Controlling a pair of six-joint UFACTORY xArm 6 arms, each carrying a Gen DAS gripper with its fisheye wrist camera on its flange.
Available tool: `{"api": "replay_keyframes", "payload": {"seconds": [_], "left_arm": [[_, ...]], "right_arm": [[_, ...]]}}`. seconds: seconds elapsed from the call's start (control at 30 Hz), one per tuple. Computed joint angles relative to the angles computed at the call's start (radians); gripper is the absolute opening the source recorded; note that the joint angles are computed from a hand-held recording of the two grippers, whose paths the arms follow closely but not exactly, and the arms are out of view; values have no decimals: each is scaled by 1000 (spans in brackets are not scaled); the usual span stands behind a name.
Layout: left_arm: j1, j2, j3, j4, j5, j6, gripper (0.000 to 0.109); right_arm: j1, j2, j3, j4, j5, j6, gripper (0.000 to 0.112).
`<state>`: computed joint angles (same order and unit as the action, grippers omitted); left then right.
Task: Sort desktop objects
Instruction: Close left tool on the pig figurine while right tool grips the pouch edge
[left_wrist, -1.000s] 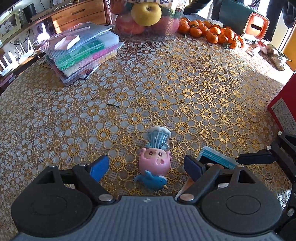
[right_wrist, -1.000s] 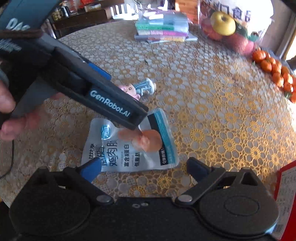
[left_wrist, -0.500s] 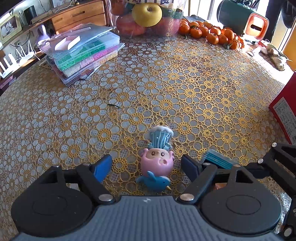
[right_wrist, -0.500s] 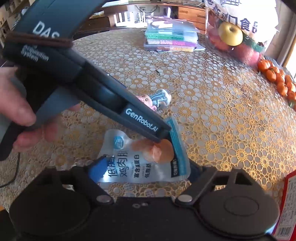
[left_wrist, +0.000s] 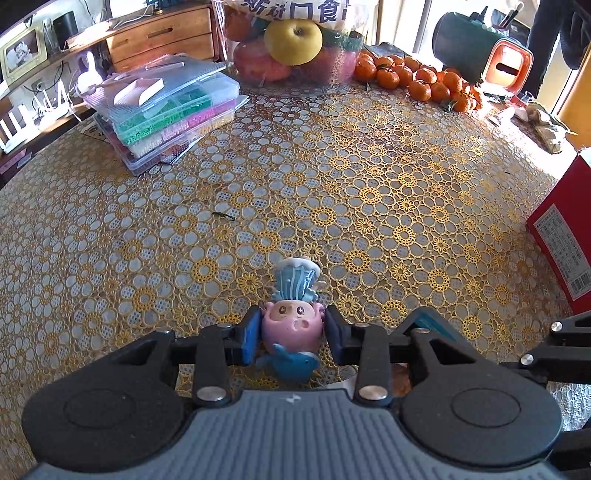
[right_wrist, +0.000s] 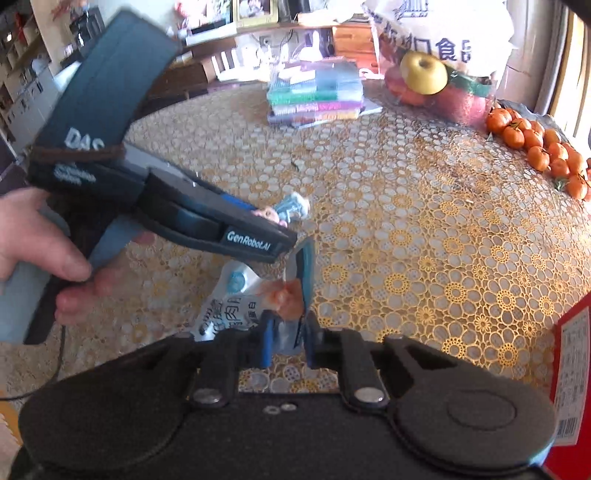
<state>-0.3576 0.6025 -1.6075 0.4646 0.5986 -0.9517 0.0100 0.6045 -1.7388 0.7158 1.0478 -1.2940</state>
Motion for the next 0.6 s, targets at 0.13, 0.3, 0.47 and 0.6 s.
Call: {"api": "replay_keyframes", "payload": {"seconds": [0.13,0.3,0.47,0.6], "left_arm": [[0,-23,27,-18,3,-4,36],[-9,-80,90,-30,0,-20,36],[-30,-139,146,-42,0,-28,36],[-53,-182,177,-62,17,-30,35]], "right_arm": [[-16,-16,3,14,25,9,9],[-44,-37,4,32,67,26,3],[-69,-66,29,42,60,20,0],[-92,-92,53,48,58,17,0]]}}
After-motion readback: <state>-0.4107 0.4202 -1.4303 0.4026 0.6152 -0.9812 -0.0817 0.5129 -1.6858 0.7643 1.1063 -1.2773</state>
